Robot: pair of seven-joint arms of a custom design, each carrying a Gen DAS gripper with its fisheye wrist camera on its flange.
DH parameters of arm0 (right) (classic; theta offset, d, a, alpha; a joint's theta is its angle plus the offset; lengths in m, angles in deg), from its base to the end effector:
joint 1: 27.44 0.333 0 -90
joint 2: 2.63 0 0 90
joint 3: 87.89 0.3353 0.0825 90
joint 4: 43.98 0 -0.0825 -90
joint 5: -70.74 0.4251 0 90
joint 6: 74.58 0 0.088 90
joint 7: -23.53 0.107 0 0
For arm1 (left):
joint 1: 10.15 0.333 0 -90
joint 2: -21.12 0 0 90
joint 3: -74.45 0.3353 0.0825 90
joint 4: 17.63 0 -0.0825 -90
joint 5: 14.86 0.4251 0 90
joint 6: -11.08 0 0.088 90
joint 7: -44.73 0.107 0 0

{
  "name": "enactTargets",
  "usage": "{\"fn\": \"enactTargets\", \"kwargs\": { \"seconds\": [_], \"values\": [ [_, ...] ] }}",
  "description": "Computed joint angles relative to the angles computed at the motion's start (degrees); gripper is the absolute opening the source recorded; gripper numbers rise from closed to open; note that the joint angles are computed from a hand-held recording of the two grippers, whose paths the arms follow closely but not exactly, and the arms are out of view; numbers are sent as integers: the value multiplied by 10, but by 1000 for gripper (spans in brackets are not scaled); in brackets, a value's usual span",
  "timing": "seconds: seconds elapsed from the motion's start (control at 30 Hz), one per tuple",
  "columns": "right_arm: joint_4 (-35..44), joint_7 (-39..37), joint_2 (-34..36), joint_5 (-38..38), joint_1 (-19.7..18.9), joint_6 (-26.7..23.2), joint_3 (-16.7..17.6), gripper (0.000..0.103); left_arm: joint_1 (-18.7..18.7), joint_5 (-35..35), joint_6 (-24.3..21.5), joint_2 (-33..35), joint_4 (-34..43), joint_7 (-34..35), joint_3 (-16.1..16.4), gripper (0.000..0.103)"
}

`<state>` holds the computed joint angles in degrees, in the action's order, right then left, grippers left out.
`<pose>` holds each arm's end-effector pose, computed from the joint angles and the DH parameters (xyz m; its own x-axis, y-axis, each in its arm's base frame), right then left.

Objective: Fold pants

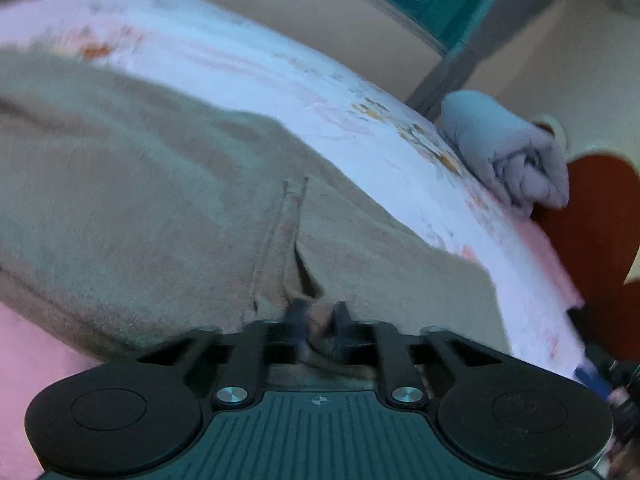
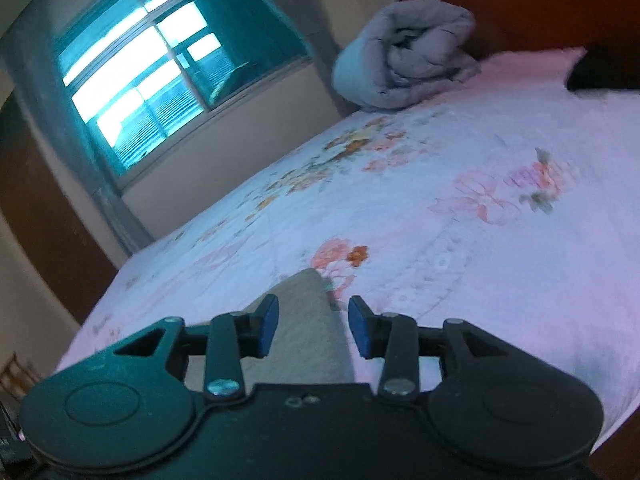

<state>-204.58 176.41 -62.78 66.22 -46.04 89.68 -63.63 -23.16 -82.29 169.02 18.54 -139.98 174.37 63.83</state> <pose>0.3373 0.0624 0.5751 -0.4924 -0.7056 -0.5095 -0.1663 0.6509 -0.7408 0.5646 -0.2065 0.4802 -0.3089 -0.7883 0.5322 -0.7870 -0.1024 -0.6084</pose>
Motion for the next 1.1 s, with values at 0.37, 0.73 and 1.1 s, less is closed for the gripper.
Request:
{"fn": "enactTargets", "kwargs": {
  "seconds": [0.37,0.73,1.1],
  "values": [
    [6,-50,48,21,60,40,-50,36,-10,-29,52,-7,-26,72,-1,12],
    [9,-59,162,170,157,63,-113,5,-3,12,28,-11,-22,51,10,15],
    [66,-169,241,186,239,57,-173,11,3,0,51,-54,-48,40,40,16]
  ]
}}
